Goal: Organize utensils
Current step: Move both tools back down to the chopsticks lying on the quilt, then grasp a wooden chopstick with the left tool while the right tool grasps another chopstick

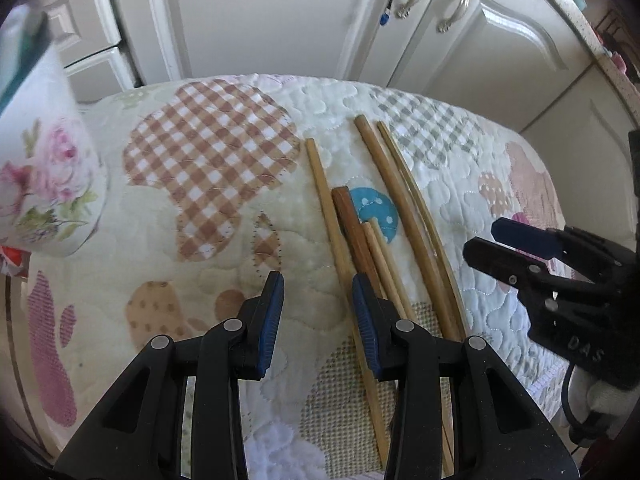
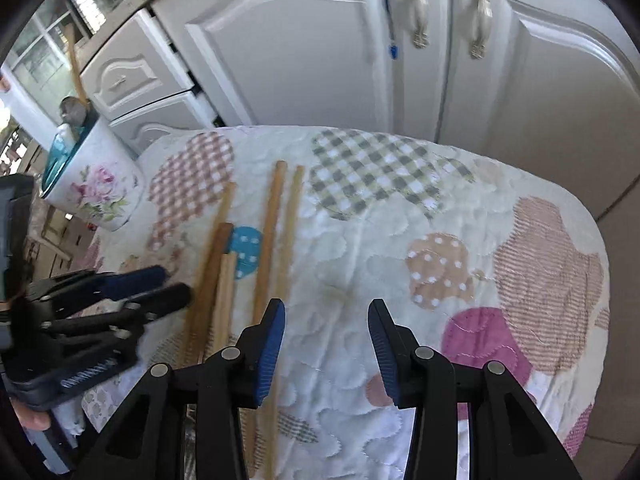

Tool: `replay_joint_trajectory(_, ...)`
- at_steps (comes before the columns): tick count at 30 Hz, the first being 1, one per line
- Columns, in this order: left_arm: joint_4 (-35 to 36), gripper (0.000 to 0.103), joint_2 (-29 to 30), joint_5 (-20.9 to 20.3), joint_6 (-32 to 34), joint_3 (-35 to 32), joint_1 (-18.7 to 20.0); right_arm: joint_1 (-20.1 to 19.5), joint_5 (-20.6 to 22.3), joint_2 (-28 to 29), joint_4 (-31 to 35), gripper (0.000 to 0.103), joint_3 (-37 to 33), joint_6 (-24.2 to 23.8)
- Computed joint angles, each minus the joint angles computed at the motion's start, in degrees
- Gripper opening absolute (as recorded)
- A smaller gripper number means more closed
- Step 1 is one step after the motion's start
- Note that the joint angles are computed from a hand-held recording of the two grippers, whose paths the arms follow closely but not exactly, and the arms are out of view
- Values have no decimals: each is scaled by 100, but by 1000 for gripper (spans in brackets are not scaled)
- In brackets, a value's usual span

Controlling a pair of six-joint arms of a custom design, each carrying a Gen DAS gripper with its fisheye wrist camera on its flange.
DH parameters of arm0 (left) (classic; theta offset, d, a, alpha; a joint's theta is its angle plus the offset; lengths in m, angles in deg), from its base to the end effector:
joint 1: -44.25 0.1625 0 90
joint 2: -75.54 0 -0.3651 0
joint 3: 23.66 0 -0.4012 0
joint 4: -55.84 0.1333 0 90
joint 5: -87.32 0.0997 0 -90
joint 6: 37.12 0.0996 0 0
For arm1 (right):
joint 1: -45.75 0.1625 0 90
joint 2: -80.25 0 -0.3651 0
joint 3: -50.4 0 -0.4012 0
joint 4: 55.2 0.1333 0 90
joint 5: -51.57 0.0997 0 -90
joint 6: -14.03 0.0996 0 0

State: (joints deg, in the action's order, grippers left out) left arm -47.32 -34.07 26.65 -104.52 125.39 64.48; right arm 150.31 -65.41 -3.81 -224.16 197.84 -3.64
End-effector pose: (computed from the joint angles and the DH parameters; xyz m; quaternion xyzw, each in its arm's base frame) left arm -0.1606 -0.2532 0.1296 0.0770 0.9407 -0.1492 0.2948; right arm 0.1701 -0.3044 0.1082 0.2370 -0.9344 0.1255 0.2346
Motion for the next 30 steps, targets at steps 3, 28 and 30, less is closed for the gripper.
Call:
replay_joint_trajectory(3, -228, 32, 129, 49, 106, 6, 87, 45, 26, 163, 60, 41, -87, 28)
replay_joint_trajectory(28, 37, 16, -759, 92, 155, 105, 401, -303, 293, 171, 542, 8, -313, -244)
replay_joint_trajectory(30, -113, 18, -523, 167, 225, 56, 464, -250, 302, 342, 491, 13, -452, -209)
